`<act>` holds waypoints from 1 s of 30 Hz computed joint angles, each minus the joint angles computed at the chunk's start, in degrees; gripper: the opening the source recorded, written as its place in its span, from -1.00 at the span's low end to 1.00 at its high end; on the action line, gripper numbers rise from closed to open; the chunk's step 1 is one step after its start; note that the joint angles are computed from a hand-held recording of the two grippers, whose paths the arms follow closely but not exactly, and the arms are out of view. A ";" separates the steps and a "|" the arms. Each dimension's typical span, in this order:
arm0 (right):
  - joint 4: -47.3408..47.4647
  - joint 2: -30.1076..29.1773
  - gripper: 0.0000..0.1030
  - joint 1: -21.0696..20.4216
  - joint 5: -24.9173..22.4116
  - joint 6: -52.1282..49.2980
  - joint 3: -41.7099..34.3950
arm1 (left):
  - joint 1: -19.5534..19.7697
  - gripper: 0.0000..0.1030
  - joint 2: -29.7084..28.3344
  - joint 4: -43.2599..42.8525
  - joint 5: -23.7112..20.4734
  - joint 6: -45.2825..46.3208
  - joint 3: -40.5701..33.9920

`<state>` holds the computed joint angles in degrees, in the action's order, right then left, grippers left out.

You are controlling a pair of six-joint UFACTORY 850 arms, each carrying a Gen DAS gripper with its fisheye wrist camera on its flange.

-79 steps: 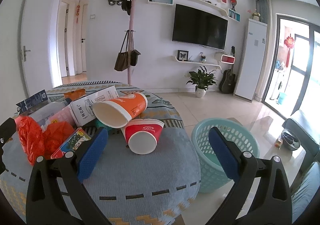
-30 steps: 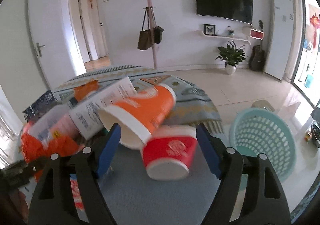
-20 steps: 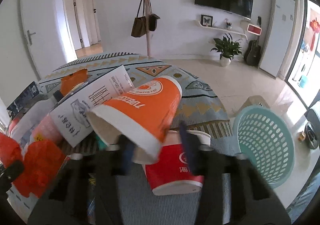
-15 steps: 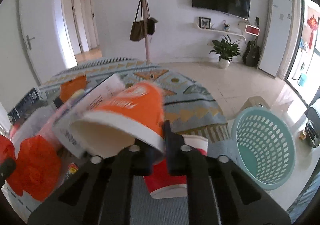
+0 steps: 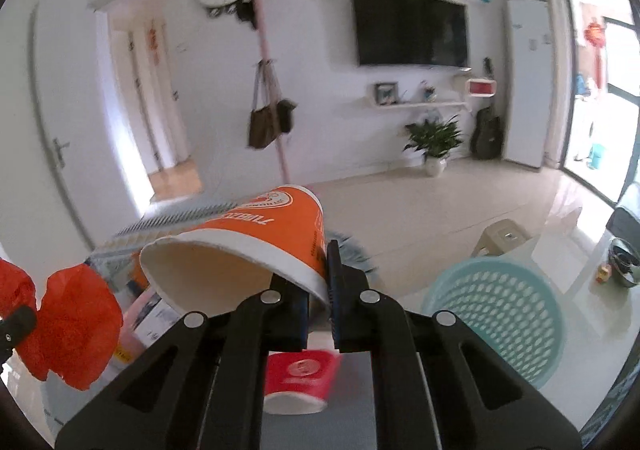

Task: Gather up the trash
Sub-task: 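Carry the red bag and orange cup to the blue basket and release both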

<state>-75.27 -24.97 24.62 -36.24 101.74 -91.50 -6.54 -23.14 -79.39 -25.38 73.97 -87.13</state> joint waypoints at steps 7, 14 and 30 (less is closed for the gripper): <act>-3.24 7.36 -0.87 -4.39 -6.90 8.67 10.23 | -6.88 -0.10 -5.12 5.59 -1.29 -3.33 -11.21; 5.39 10.57 -0.87 -11.39 -4.69 9.87 18.54 | -15.10 -0.10 -14.92 17.84 -4.37 -19.49 -25.35; 31.73 4.77 -0.85 -17.18 3.33 -13.03 21.58 | -23.14 0.22 -43.19 51.69 -20.79 -51.83 -60.61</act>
